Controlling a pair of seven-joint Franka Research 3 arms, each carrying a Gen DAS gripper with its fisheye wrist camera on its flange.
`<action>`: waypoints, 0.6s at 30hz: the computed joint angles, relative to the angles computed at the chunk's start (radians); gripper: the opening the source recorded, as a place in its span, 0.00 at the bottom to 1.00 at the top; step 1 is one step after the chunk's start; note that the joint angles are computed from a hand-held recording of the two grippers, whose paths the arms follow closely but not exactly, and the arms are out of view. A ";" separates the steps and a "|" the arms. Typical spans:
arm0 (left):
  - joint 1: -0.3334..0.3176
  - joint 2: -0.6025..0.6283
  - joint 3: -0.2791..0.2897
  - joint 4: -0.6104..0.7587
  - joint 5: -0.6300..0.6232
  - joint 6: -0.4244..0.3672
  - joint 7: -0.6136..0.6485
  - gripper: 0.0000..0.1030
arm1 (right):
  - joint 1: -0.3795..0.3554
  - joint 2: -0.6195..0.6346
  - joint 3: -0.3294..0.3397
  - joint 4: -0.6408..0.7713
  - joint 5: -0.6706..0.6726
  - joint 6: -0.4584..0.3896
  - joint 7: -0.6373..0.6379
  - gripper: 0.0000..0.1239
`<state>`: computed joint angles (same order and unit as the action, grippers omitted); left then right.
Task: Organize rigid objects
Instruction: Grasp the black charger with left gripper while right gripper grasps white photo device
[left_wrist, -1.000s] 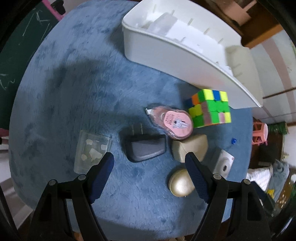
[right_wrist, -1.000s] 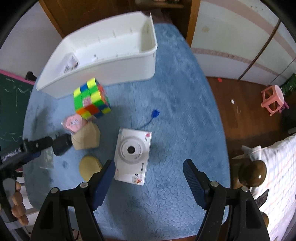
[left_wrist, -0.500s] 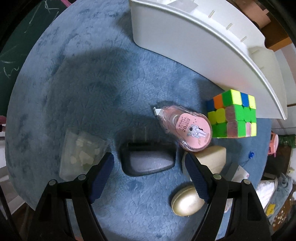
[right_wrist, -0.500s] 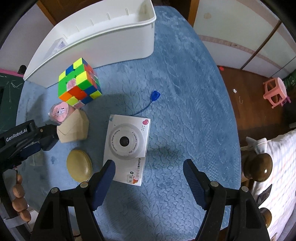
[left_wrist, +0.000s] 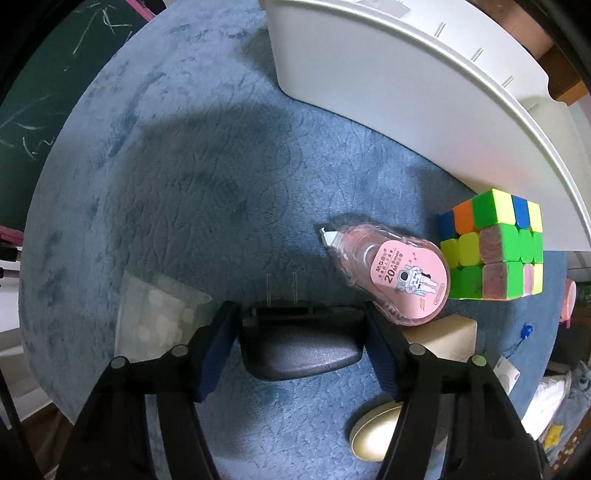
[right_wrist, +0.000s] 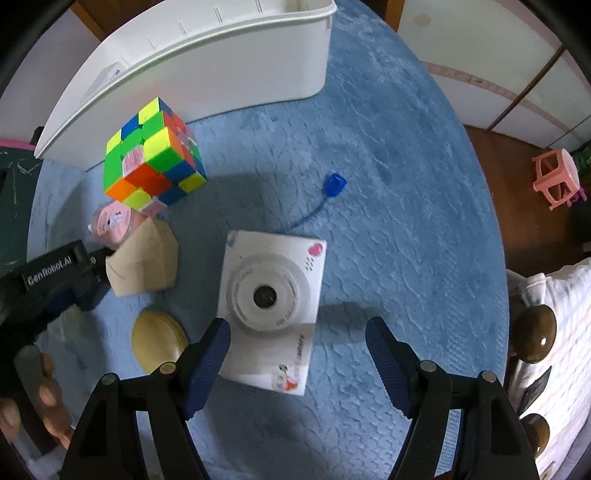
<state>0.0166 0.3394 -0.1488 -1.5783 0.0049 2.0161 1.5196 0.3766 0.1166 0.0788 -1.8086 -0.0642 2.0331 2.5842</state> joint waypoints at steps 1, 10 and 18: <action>-0.001 0.000 0.001 -0.003 0.003 0.006 -0.003 0.67 | 0.000 0.010 -0.001 0.015 -0.002 -0.008 0.001 0.62; -0.003 0.000 -0.002 0.007 0.009 -0.001 0.007 0.64 | 0.010 0.116 -0.016 0.127 0.044 -0.077 0.039 0.63; 0.018 -0.040 -0.004 -0.005 -0.032 -0.060 0.089 0.64 | 0.060 0.174 -0.025 0.221 -0.031 -0.133 0.050 0.47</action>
<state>0.0341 0.2990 -0.1532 -1.5834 -0.0270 1.9557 1.6090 0.4364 0.2905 0.0542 -1.5876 -0.0953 1.8996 2.6346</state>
